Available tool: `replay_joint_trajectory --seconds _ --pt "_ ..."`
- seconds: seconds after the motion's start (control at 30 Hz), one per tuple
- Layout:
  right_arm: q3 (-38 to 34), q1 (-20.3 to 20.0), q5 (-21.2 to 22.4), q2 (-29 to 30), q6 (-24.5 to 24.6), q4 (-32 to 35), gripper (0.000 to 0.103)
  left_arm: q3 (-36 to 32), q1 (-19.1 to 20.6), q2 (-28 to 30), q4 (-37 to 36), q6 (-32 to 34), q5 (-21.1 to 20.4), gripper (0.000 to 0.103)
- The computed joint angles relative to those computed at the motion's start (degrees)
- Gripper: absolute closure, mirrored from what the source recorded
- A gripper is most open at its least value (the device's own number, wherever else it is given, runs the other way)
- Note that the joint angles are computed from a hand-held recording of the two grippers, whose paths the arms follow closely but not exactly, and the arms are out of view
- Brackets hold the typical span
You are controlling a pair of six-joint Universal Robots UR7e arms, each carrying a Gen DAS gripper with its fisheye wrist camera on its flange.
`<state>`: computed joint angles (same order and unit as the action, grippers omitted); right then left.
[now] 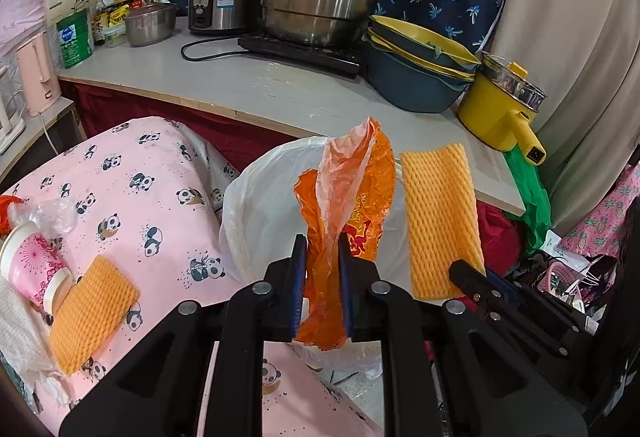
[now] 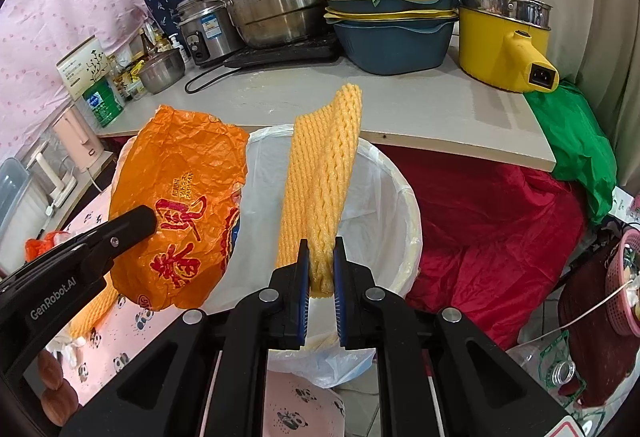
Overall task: Collect trash
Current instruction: 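Carry the orange bag and foam net over the bin and release both, then grasp the green drink carton with the left tool while the right tool grasps the white tissue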
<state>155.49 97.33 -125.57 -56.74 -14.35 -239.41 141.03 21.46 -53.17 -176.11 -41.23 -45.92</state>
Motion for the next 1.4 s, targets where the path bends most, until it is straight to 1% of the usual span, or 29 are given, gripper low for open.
replay_joint_trajectory --seconds 0.23,0.33,0.4,0.43,0.5,0.57,0.73,0.93,1.13,1.2,1.23,1.27,1.3,1.4 --pt "-0.99 0.11 -0.18 -0.16 -0.02 1.02 0.092 -1.01 1.42 0.96 -1.31 1.61 -0.12 0.085" --pt "-1.06 0.15 -0.22 -0.26 0.0 1.32 0.09 -1.06 1.42 1.27 -2.22 2.05 0.19 0.083" --pt "-1.36 0.14 -0.01 -0.55 0.13 2.27 0.088 -1.14 1.37 1.37 -2.33 2.35 0.54 0.079" --pt "-1.5 0.22 0.13 -0.68 0.07 2.58 0.088 -1.16 1.36 1.38 -2.39 2.55 0.58 0.074" --pt "-1.91 0.73 -0.32 -0.53 0.16 2.84 0.084 -1.15 1.28 1.34 -2.28 2.44 1.02 0.069" --pt "-2.05 1.04 -0.27 -0.81 0.67 2.97 0.075 -0.98 1.14 1.03 -1.99 1.92 1.46 0.063" --pt "-2.08 2.37 -0.99 -0.9 1.22 2.67 0.07 0.08 0.64 -0.61 -0.31 -0.08 2.42 0.061" --pt "-1.76 5.0 -1.77 -1.24 2.33 3.74 0.068 2.24 -0.78 -3.97 3.47 -4.36 3.76 0.061" --pt "-1.86 8.82 -2.99 -0.26 3.66 4.58 0.066 5.33 -2.98 -9.82 10.32 -10.86 5.85 0.061" --pt "-2.08 10.35 -3.5 0.19 4.32 5.18 0.065 6.55 -3.95 -12.68 14.16 -13.93 6.66 0.06" --pt "-2.18 11.13 -3.72 0.39 4.67 5.48 0.063 7.14 -4.54 -14.37 16.97 -16.03 7.17 0.057" --pt "-2.34 12.08 -3.96 0.68 5.05 5.77 0.061 7.91 -5.32 -16.2 19.73 -18.24 7.76 0.051" --pt "-2.49 13.03 -4.24 1.19 5.42 5.76 0.06 8.49 -6.06 -17.93 22.7 -20.45 8.36 0.049" --pt "-3.15 15.8 -4.88 2.67 6.43 6.63 0.057 10.29 -8.5 -24.59 34.58 -28.32 9.68 0.047"
